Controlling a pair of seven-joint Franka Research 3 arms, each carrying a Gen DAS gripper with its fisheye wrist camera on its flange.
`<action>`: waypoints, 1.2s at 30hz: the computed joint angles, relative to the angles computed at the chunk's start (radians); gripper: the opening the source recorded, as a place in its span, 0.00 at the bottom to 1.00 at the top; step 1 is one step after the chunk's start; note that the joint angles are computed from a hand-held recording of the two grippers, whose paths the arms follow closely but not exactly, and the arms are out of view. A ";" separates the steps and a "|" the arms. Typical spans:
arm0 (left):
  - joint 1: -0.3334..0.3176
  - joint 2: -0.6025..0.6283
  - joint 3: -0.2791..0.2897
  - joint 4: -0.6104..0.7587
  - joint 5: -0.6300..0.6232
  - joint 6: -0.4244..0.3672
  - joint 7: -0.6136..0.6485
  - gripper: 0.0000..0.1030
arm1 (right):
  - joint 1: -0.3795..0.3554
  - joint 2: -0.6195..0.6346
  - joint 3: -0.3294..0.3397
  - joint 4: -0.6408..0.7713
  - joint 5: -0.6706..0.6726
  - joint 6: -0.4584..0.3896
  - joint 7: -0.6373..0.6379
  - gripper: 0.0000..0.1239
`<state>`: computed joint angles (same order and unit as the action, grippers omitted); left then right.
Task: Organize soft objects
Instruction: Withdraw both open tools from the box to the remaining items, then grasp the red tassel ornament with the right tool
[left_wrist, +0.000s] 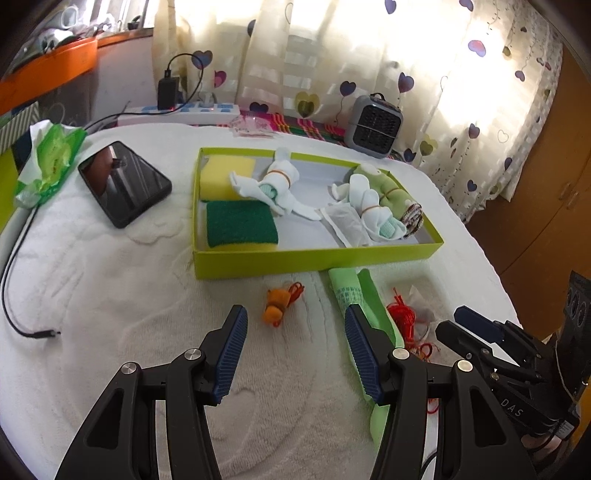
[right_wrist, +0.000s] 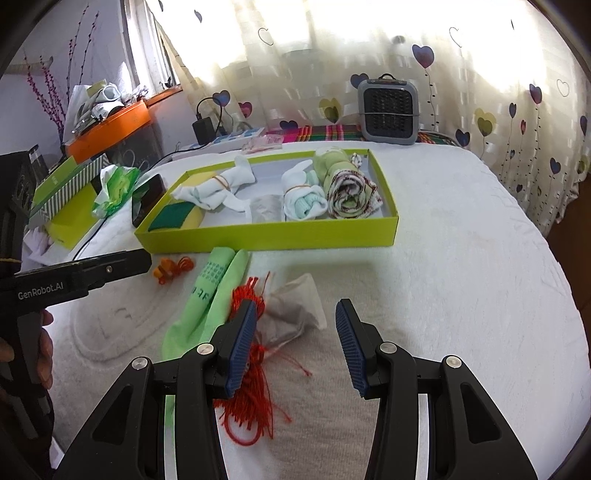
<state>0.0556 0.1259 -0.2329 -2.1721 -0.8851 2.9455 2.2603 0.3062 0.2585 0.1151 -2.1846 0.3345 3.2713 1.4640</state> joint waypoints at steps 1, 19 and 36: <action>0.001 -0.003 0.000 -0.005 -0.002 -0.001 0.000 0.53 | -0.020 -0.003 0.024 -0.008 0.002 0.003 -0.004 0.37; -0.018 -0.016 0.023 -0.041 -0.022 -0.023 0.006 0.53 | -0.188 0.008 0.227 -0.020 0.032 -0.020 -0.072 0.37; -0.006 0.004 0.010 -0.025 -0.007 -0.058 0.003 0.53 | -0.298 0.045 0.363 0.021 0.219 -0.062 -0.224 0.33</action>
<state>0.0495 0.1296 -0.2226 -2.1974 -0.8925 2.8874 2.2637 0.0083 0.3032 0.4784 -2.1640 0.5530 3.2090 1.2404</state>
